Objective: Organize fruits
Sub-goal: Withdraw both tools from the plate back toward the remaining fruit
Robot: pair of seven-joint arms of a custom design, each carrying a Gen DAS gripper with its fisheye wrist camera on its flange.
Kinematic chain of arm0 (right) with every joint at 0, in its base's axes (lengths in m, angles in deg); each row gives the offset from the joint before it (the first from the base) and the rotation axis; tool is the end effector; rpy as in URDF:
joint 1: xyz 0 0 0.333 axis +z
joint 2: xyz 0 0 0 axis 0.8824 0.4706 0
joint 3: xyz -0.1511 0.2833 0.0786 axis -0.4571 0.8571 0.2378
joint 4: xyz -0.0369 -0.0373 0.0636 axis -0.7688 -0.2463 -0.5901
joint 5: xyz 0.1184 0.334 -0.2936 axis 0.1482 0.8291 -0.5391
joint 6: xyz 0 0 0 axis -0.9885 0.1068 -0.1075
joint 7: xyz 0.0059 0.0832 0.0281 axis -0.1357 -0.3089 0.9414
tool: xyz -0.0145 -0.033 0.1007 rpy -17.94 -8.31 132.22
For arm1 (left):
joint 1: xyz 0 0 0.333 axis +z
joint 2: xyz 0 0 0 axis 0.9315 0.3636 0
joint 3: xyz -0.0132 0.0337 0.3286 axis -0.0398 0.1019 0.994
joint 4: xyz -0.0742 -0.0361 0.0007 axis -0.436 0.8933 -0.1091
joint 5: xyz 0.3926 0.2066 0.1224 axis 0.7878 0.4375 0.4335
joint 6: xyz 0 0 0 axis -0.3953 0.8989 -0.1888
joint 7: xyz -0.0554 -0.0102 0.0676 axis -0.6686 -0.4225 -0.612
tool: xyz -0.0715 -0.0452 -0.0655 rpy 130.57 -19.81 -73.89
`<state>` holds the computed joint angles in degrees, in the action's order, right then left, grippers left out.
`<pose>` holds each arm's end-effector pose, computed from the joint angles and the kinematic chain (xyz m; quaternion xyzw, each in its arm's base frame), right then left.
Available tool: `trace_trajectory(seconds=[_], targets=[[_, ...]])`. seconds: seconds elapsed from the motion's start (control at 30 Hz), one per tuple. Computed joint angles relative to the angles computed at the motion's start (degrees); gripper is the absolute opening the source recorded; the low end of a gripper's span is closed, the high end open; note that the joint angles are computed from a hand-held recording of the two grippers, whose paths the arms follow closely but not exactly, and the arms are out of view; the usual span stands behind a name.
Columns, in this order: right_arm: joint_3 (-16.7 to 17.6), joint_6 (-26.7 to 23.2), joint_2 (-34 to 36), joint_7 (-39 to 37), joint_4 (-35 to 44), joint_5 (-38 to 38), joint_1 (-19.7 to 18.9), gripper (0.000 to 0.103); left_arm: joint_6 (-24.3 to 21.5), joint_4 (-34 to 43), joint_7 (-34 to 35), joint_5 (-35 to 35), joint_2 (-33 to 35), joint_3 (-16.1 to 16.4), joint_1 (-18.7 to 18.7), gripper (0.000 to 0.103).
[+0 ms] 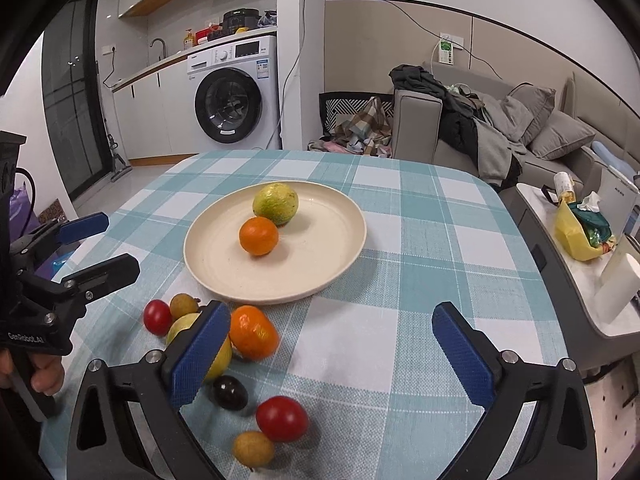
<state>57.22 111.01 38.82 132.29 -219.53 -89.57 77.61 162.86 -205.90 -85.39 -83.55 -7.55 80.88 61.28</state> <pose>0.3362 0.2408 0.3871 -0.5681 0.7075 -0.3360 0.2525 0.5082 -0.0819 0.3726 -0.3443 0.8131 -0.4416 0.1588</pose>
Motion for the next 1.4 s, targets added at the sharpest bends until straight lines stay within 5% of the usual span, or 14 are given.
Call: trace_trajectory(seconds=[1.07,1.4], targets=[[-0.2,2.3,-1.7,-1.0,-4.2,9.3,4.9,0.103,-3.0,-4.4,3.5,-1.6,-2.2,0.5,-0.1,0.102],[-1.7,10.7,-2.1,-3.0,-6.6,13.1,3.8,0.093,-3.5,-4.6,4.4,-2.3,-2.4,0.5,0.1,0.102]])
